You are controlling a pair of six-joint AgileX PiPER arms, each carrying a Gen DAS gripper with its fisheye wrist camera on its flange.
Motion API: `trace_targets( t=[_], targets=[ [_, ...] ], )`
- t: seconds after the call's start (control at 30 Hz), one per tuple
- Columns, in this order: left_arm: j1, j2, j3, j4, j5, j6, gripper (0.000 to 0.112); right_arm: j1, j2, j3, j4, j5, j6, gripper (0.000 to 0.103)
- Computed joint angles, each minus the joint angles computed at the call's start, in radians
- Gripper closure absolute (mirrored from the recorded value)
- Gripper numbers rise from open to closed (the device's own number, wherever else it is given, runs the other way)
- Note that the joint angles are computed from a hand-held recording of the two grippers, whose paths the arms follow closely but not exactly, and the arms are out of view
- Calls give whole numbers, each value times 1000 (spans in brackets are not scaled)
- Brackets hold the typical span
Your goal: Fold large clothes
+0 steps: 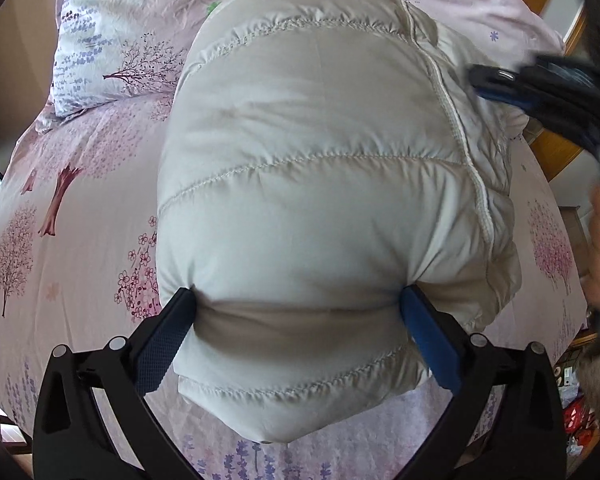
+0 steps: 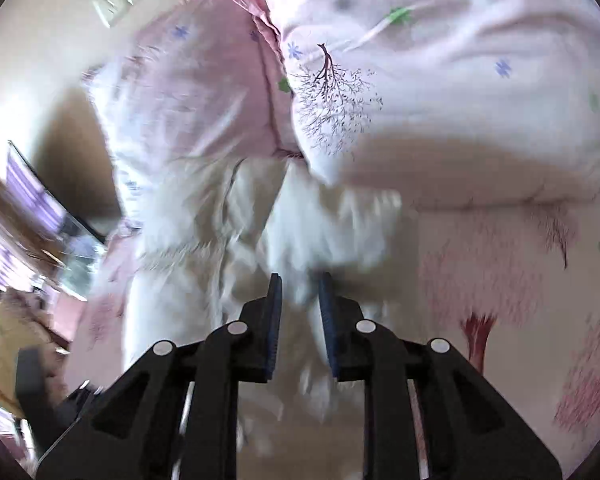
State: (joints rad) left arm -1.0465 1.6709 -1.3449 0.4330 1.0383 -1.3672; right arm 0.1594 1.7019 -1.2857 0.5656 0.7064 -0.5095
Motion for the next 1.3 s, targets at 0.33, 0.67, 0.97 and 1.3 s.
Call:
trace_targets(
  t=[0.33, 0.67, 0.97, 1.3],
  targets=[
    [-16, 65, -115, 34, 57, 43, 11, 11, 323, -326, -234, 246, 271, 94],
    [-80, -12, -61, 112, 111, -105, 11, -155, -109, 165, 160, 145, -180, 75],
    [-91, -11, -43, 107, 143, -126, 11, -131, -300, 534, 129, -68, -261, 77],
    [-48, 48, -76, 18, 115, -47, 11, -135, -161, 508, 178, -99, -288, 75]
  ],
)
